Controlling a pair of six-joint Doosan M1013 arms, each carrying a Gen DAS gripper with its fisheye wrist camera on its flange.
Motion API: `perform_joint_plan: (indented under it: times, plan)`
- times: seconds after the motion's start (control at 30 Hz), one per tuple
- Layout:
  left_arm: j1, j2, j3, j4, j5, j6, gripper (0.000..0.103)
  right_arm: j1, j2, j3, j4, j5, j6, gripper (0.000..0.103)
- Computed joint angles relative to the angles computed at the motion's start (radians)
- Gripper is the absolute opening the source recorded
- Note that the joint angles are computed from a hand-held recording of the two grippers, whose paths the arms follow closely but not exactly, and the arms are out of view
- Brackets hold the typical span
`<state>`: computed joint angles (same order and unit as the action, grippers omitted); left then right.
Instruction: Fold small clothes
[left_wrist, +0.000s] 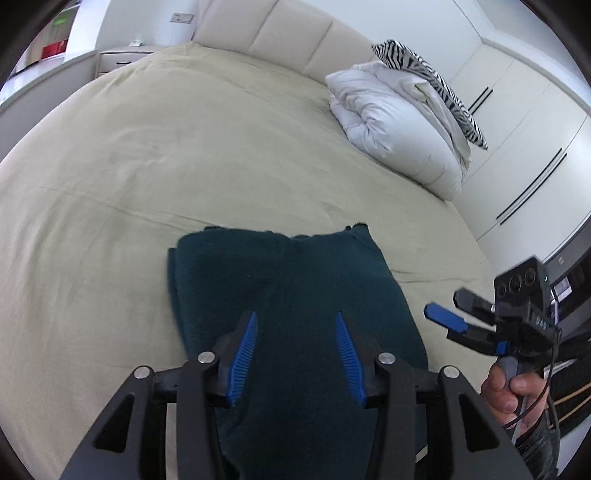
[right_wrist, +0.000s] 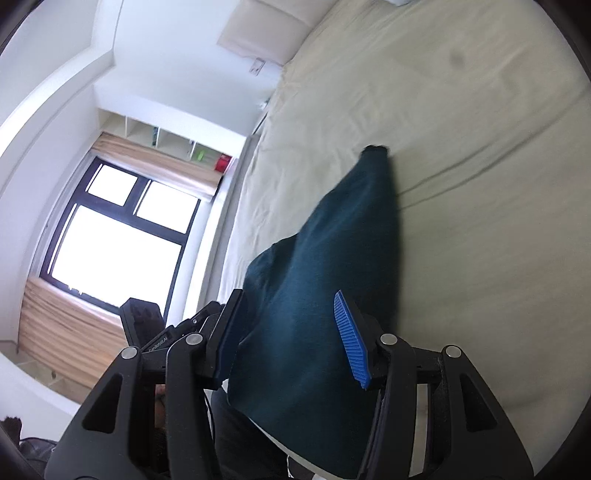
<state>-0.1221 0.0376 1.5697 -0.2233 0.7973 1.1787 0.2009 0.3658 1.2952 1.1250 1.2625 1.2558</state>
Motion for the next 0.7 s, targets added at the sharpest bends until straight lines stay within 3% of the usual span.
perform_joint_plan:
  times: [0.07, 0.2, 0.33, 0.43, 0.5, 0.6, 0.7]
  plan:
    - [0.0, 0.029, -0.006, -0.005, 0.038, -0.024, 0.046, 0.016, 0.024, -0.031, 0.001, 0.014, -0.01, 0.049]
    - [-0.005, 0.027, 0.009, 0.023, 0.025, -0.028, 0.044, 0.058, 0.105, -0.136, -0.047, 0.034, 0.081, 0.053]
    - [-0.007, 0.029, 0.01, 0.022, 0.021, -0.023, 0.044, 0.052, 0.122, -0.138, -0.041, 0.015, 0.092, 0.051]
    - [-0.011, 0.026, 0.014, 0.032, 0.015, -0.027, 0.044, 0.031, 0.078, -0.092, -0.059, -0.045, 0.075, 0.051]
    - [-0.012, 0.025, 0.016, 0.035, 0.012, -0.029, 0.044, 0.018, 0.052, -0.066, -0.059, -0.043, 0.046, 0.053]
    - [-0.018, 0.024, 0.018, 0.055, 0.007, -0.034, 0.044, 0.008, 0.01, -0.024, 0.017, 0.013, -0.046, 0.053]
    - [-0.025, 0.019, 0.028, 0.072, -0.01, -0.029, 0.044, 0.002, -0.022, 0.022, 0.072, 0.125, -0.115, 0.053]
